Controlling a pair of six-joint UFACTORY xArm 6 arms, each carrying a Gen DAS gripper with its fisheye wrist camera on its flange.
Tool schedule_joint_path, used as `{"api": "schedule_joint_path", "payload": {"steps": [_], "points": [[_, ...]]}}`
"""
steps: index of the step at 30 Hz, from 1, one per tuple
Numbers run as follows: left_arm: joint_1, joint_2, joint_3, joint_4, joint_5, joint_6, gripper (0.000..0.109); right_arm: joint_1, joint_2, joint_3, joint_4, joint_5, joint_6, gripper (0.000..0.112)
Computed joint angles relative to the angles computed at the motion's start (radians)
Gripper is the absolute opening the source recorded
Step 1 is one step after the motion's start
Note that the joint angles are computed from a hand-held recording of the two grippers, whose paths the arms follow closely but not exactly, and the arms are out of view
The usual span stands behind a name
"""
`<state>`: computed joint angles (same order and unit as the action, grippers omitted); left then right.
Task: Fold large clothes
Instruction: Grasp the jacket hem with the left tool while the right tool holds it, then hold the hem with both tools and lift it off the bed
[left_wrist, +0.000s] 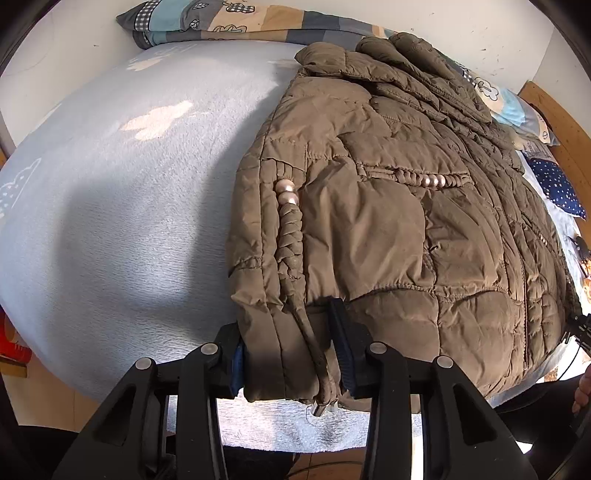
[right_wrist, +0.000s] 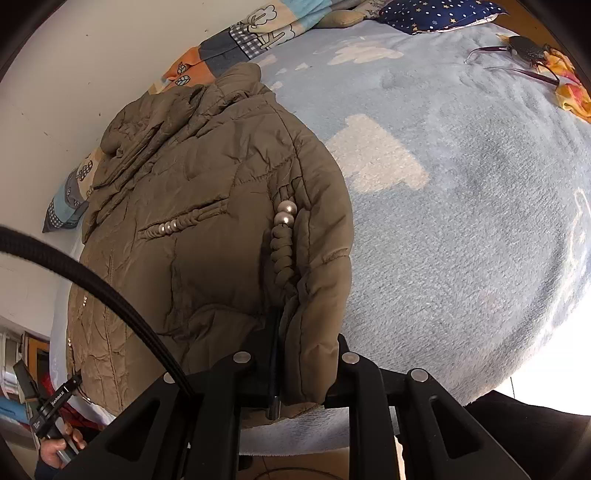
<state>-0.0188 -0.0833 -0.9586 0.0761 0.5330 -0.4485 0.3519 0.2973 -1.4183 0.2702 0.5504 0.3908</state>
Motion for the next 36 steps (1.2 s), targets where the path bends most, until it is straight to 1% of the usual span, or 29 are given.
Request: {"api": "schedule_joint_path", "payload": {"steps": [4, 6, 7, 10, 14, 16, 18, 20, 21, 23, 25, 28, 30, 33, 36], "points": [[0.001, 0.012, -0.013, 0.003, 0.009, 0.000, 0.042, 0.002, 0.012, -0.020, -0.036, 0.020, 0.024, 0.019], [-0.001, 0.015, -0.017, 0.024, 0.015, -0.010, 0.045, 0.003, 0.021, -0.031, -0.050, 0.029, 0.037, 0.021], [-0.001, 0.017, -0.020, 0.041, 0.021, -0.022, 0.048, 0.005, 0.024, -0.036, -0.056, 0.032, 0.045, 0.022], [0.000, 0.024, -0.027, 0.044, 0.026, -0.026, 0.049, 0.007, 0.028, -0.034, -0.075, 0.026, 0.063, 0.024], [-0.002, 0.029, -0.037, 0.060, 0.042, -0.043, 0.051, 0.004, 0.020, -0.020, -0.042, 0.016, 0.049, 0.025], [-0.004, 0.027, -0.037, 0.071, 0.044, -0.049, 0.051, -0.002, 0.020, -0.023, -0.013, 0.027, 0.034, 0.025], [-0.008, 0.023, -0.031, 0.075, 0.033, -0.043, 0.046, -0.006, 0.022, -0.029, 0.002, 0.039, 0.028, 0.025], [-0.014, 0.015, -0.024, 0.089, 0.024, -0.036, 0.037, -0.005, 0.026, -0.040, -0.009, 0.053, 0.033, 0.025], [-0.019, 0.010, -0.019, 0.112, 0.019, -0.045, 0.035, -0.004, 0.028, -0.045, -0.020, 0.059, 0.038, 0.025], [-0.021, -0.001, -0.010, 0.122, 0.007, -0.041, 0.027, -0.001, 0.027, -0.049, -0.040, 0.060, 0.044, 0.022], [-0.022, -0.014, 0.000, 0.132, -0.008, -0.043, 0.024, 0.004, 0.014, -0.035, -0.050, 0.034, 0.036, 0.016], [-0.018, -0.036, 0.017, 0.126, -0.037, -0.044, 0.021, 0.011, -0.011, -0.006, -0.077, -0.005, 0.036, 0.014], [-0.019, -0.048, 0.022, 0.152, -0.053, -0.064, 0.021, 0.011, -0.030, 0.019, -0.073, -0.036, 0.028, 0.013], [-0.024, -0.065, 0.027, 0.221, -0.068, -0.109, 0.020, 0.011, -0.058, 0.055, -0.067, -0.077, 0.020, 0.013], [-0.032, -0.080, 0.029, 0.320, -0.075, -0.169, 0.020, 0.014, -0.078, 0.080, -0.077, -0.112, 0.022, 0.013]]}}
